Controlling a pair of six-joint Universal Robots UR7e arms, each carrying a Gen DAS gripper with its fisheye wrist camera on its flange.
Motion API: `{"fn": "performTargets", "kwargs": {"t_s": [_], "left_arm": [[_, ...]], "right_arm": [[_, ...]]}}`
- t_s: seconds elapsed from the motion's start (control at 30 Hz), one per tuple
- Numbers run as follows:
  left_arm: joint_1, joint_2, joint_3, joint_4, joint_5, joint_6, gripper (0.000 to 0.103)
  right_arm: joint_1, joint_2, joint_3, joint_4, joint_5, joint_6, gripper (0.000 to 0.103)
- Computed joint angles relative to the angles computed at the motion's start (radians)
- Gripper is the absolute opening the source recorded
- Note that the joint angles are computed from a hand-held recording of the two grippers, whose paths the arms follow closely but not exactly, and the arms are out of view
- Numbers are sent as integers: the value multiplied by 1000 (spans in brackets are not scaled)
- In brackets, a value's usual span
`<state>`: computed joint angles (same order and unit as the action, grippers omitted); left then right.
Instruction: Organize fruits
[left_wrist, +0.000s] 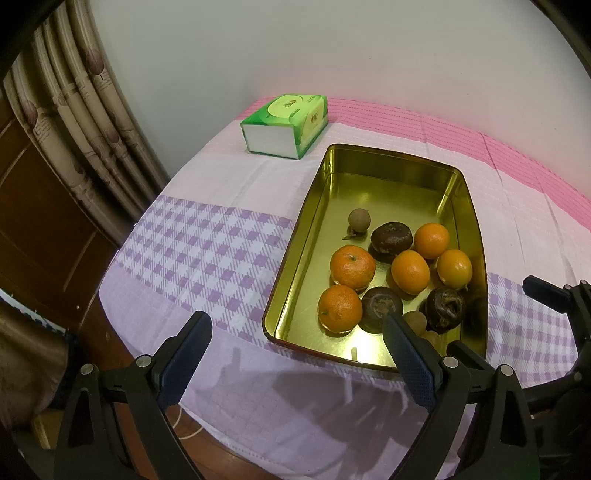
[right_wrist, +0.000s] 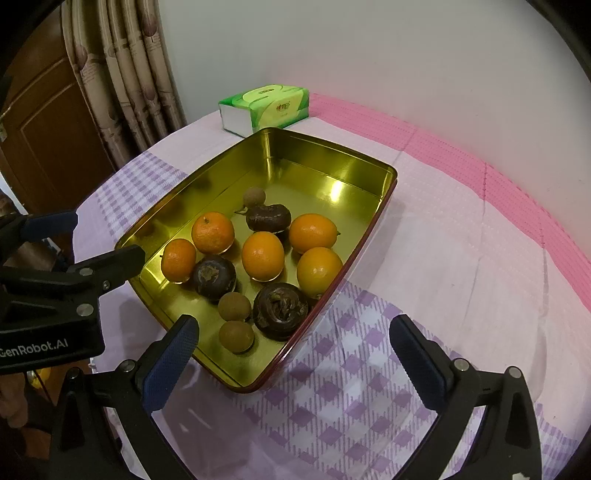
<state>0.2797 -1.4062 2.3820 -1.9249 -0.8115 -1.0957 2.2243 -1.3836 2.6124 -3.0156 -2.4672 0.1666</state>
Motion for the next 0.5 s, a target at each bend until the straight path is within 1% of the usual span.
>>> {"fn": "performTargets", "kwargs": {"t_s": [0.5], "left_arm": [[-1,3,-2,0,-2,2,94]], "right_arm": [[4,2,-2,13,0,13,102]]}}
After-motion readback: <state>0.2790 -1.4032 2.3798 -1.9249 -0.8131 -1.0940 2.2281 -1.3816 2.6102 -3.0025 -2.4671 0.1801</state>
